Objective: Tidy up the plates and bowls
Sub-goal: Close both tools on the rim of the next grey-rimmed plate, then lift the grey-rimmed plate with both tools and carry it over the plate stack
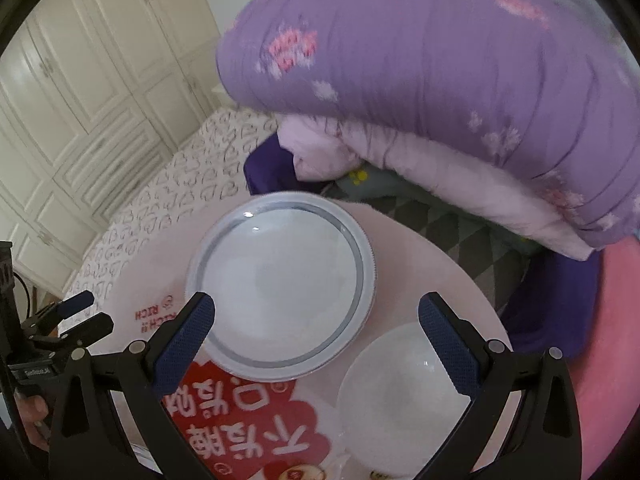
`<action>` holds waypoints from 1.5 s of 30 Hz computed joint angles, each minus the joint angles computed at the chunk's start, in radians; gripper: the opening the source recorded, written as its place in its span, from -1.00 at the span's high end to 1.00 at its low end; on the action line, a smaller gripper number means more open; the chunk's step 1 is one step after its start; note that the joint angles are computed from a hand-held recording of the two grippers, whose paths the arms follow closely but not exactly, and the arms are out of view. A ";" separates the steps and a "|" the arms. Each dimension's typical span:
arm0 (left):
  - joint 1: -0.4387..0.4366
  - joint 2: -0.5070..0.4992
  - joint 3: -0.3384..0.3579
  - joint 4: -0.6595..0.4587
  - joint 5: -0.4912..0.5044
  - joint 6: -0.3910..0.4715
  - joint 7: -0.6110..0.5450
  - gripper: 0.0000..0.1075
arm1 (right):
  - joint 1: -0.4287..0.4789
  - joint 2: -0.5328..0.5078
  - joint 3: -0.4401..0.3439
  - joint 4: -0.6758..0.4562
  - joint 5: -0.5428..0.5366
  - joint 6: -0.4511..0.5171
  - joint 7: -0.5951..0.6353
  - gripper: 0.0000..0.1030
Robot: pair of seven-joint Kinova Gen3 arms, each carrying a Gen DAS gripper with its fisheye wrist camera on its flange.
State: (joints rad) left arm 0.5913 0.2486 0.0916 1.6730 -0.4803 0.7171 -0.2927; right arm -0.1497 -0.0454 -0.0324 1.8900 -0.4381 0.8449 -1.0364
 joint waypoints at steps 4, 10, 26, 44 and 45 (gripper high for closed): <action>-0.064 0.057 0.008 -0.046 0.084 -0.022 -0.103 -0.86 | 0.014 0.099 0.000 -0.067 0.000 0.052 0.014 -0.98; -0.145 0.146 0.016 -0.109 0.253 -0.052 -0.283 -0.71 | 0.051 0.219 -0.027 -0.157 0.007 0.119 -0.003 -0.89; -0.276 0.300 0.026 -0.209 0.564 -0.089 -0.590 -0.04 | 0.068 0.362 -0.073 -0.265 0.042 0.213 -0.016 -0.27; -0.244 0.284 -0.017 -0.147 0.606 -0.180 -0.593 0.70 | 0.037 0.335 -0.076 -0.200 0.118 0.137 -0.094 0.52; -0.233 0.275 -0.026 -0.142 0.592 -0.180 -0.577 0.70 | 0.036 0.328 -0.078 -0.193 0.115 0.133 -0.091 0.52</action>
State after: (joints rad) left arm 0.3588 0.5232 0.0651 1.5307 0.1113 0.5367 -0.8698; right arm -0.1135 0.2822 -0.1102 1.6973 -0.3229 0.9783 -1.1277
